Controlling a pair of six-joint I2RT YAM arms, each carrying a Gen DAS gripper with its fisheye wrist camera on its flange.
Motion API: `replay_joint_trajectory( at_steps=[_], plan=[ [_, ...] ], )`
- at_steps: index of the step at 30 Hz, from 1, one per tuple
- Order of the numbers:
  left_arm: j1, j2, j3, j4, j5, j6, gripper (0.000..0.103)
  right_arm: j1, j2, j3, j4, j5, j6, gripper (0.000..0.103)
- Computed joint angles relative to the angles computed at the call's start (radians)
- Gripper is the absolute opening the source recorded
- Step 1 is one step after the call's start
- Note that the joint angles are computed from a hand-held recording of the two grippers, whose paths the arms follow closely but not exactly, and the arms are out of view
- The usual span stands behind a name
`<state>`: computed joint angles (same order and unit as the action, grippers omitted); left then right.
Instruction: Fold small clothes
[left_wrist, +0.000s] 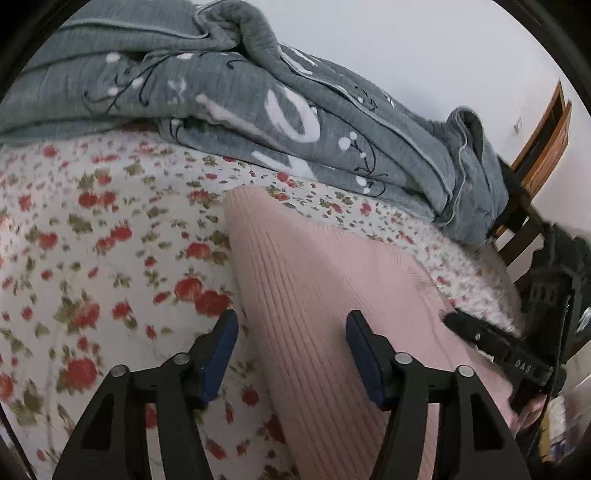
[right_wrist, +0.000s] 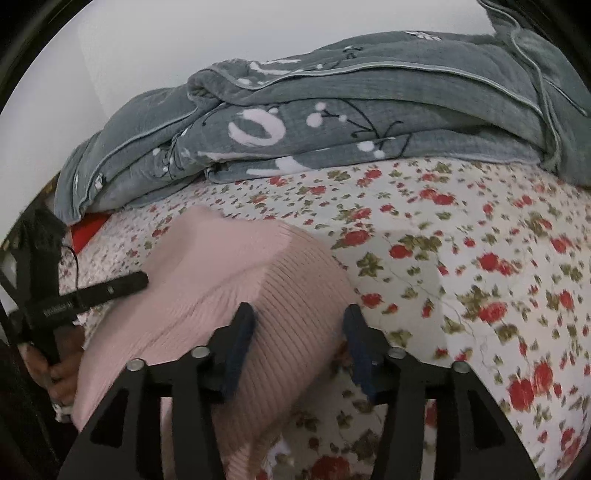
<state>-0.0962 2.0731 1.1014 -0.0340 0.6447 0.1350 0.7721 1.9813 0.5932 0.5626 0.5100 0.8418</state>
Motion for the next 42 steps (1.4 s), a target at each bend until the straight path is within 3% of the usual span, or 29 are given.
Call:
replay_joint_trajectory(
  at_steps=[5, 12, 14, 15, 17, 20, 29, 33, 35, 38, 42],
  plan=[
    [0.0, 0.013, 0.026, -0.072, 0.016, 0.02, 0.063, -0.008, -0.028, -0.096, 0.15, -0.103, 0.067, 0.059],
    [0.014, 0.074, 0.096, -0.162, 0.058, 0.008, 0.063, -0.035, 0.069, -0.019, 0.154, -0.213, 0.107, 0.059],
    [0.018, 0.082, 0.099, -0.161, 0.078, 0.003, 0.055, -0.06, 0.094, -0.028, 0.211, -0.256, 0.116, 0.058],
    [0.02, 0.083, 0.096, -0.158, 0.096, 0.004, 0.05, -0.064, 0.102, -0.033, 0.235, -0.265, 0.118, 0.056],
    [0.015, 0.067, 0.071, -0.121, 0.095, -0.001, 0.039, -0.072, 0.124, -0.045, 0.311, -0.289, 0.106, 0.034],
    [0.008, 0.043, 0.036, -0.061, 0.083, -0.018, 0.032, -0.027, 0.11, -0.033, 0.292, -0.197, 0.073, 0.025],
    [-0.021, 0.009, 0.012, 0.026, 0.077, -0.075, 0.03, 0.026, 0.061, -0.094, 0.4, -0.064, 0.04, 0.023],
    [-0.036, -0.001, -0.009, 0.032, -0.001, -0.078, 0.037, 0.017, 0.048, -0.025, 0.168, -0.054, 0.075, 0.032],
    [-0.032, -0.025, -0.039, 0.052, -0.011, -0.08, 0.046, 0.039, 0.02, -0.027, 0.109, 0.0, 0.083, 0.037],
    [-0.031, -0.097, -0.137, 0.142, -0.026, -0.081, 0.056, 0.112, -0.061, -0.026, -0.019, 0.136, 0.077, 0.038],
    [-0.058, -0.222, -0.299, 0.27, -0.068, -0.054, 0.061, 0.243, -0.097, -0.015, -0.059, 0.309, 0.023, 0.043]
  ],
)
